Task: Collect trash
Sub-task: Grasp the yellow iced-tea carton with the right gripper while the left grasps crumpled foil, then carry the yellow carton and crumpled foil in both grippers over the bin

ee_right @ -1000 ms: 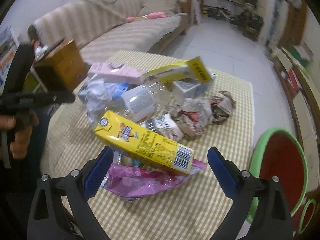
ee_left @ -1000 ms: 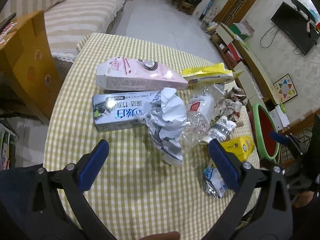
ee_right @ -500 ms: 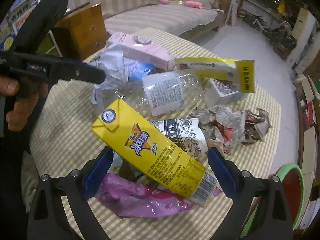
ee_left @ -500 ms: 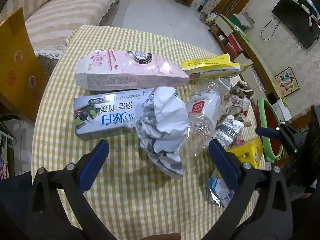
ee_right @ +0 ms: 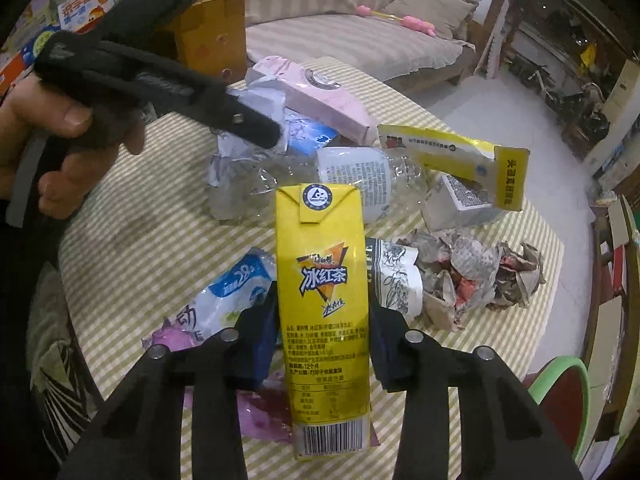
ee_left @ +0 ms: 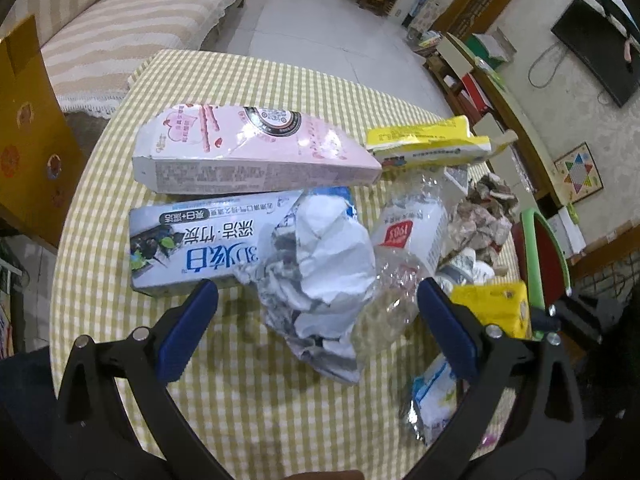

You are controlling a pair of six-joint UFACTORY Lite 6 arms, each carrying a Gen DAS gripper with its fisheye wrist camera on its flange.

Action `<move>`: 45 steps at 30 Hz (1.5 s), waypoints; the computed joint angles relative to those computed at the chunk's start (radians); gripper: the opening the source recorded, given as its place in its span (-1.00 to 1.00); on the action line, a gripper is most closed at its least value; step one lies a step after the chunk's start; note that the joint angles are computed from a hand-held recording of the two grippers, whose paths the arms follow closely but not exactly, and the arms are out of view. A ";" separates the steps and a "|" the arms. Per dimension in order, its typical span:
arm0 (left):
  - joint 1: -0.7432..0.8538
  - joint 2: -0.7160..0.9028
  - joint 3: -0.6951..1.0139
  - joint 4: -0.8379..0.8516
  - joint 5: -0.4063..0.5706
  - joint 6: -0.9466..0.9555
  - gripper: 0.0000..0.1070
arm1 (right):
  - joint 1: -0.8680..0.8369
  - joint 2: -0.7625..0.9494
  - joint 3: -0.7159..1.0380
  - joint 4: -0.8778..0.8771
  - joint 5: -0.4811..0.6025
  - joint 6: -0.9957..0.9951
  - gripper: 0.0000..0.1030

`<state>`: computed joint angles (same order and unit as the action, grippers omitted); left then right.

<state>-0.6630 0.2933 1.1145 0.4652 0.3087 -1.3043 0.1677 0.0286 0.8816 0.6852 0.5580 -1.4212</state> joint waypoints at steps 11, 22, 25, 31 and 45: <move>-0.022 0.010 0.024 0.032 0.038 -0.033 -0.21 | -0.095 -0.087 0.010 0.074 0.107 -0.008 -0.27; -0.133 -0.120 0.038 0.184 0.206 -0.162 -0.22 | -0.233 -0.159 0.067 0.107 0.251 0.136 -0.27; -0.166 -0.128 0.064 0.175 0.231 -0.145 -0.22 | -0.269 -0.188 0.069 0.107 0.274 0.166 -0.27; -0.220 -0.116 0.132 0.154 0.264 -0.116 -0.22 | -0.334 -0.215 0.068 0.085 0.265 0.245 -0.28; -0.291 0.014 0.334 0.099 0.281 -0.021 -0.21 | -0.539 -0.176 0.138 0.134 0.327 0.312 -0.28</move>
<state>-0.9541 0.3076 1.4481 0.5642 0.5898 -1.3251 -0.3717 -0.1470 1.0195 0.8190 0.8851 -1.1093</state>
